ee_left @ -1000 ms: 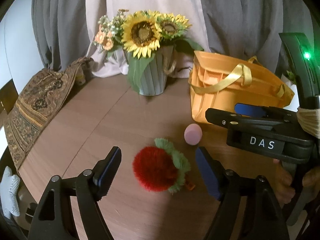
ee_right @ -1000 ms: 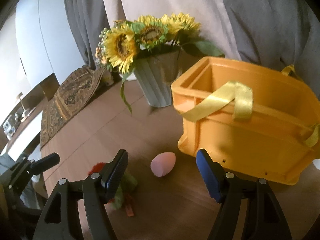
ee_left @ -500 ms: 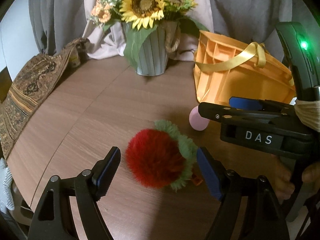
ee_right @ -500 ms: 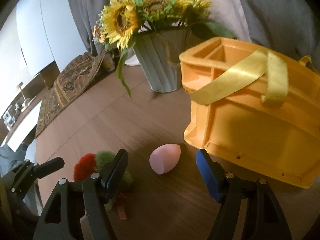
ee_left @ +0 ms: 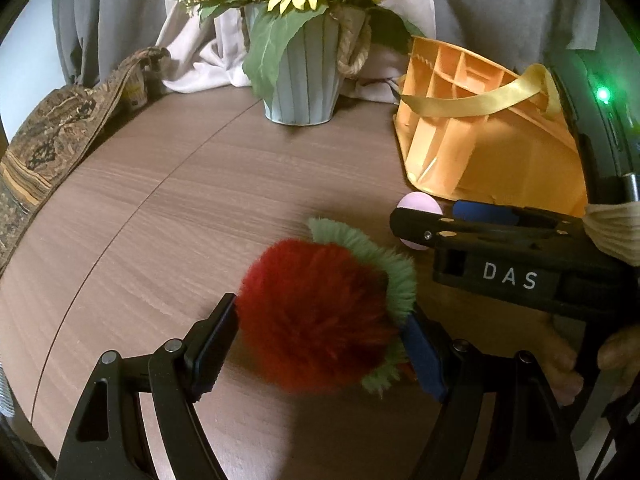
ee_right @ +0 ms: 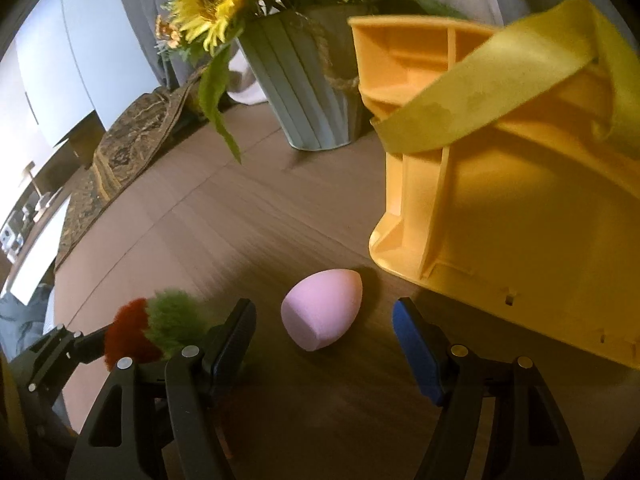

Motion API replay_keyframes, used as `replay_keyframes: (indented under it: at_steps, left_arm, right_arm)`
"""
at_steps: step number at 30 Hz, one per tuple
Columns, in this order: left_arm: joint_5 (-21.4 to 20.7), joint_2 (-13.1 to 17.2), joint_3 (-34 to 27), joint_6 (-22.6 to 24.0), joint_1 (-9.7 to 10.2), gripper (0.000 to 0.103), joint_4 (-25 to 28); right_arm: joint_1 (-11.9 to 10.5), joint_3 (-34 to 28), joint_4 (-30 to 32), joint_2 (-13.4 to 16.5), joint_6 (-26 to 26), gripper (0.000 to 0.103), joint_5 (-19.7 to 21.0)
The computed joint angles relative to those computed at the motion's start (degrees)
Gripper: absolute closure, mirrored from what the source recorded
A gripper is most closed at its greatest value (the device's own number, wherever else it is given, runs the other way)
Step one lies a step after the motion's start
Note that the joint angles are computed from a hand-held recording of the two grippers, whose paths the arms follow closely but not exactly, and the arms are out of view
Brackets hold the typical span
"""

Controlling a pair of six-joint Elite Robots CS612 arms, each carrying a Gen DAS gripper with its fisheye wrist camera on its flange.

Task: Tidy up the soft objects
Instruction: 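Grasp the red strawberry toy with the left tool while the right tool grasps the pink sponge, then lift the strawberry toy and pink sponge and carry both over the crate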

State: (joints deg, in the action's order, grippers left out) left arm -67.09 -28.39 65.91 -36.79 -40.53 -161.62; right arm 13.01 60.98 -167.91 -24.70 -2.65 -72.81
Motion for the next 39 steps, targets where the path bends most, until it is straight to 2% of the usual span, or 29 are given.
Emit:
replay_keyframes:
  at_steps: [4, 10, 15, 20, 27, 39]
  left_arm:
    - [-1.77, 0.27, -0.16, 0.55, 0.54, 0.045, -0.80]
    - [-1.95, 0.27, 0.39, 0.76, 0.71, 0.057, -2.43]
    - [-1.23, 0.05, 0.77, -0.46, 0.74, 0.060, -2.65]
    - [-0.94, -0.26, 1.05, -1.67, 0.84, 0.061, -2.86]
    - [0.49, -0.91, 1.80, -0.99, 0.58, 0.062, -3.86]
    - [1.71, -2.65, 3.44, 2.77, -0.22, 0.062, -8.79]
  right_arm:
    - [0.16, -0.98, 0.82, 0.65, -0.30, 0.031, -0.42]
    - [0.50, -1.74, 1.19, 1.20, 0.02, 0.032, -0.71]
    - [0.78, -2.11, 0.64, 1.56, 0.23, 0.040, -1.78]
    - [0.87, -2.10, -0.07, 1.66, 0.82, 0.057, -2.81]
    - [0.74, -0.68, -0.85, 0.86, 2.38, 0.060, -3.15]
    - [0.39, 6.89, -6.47, -3.78, 6.07, 0.060, -5.14]
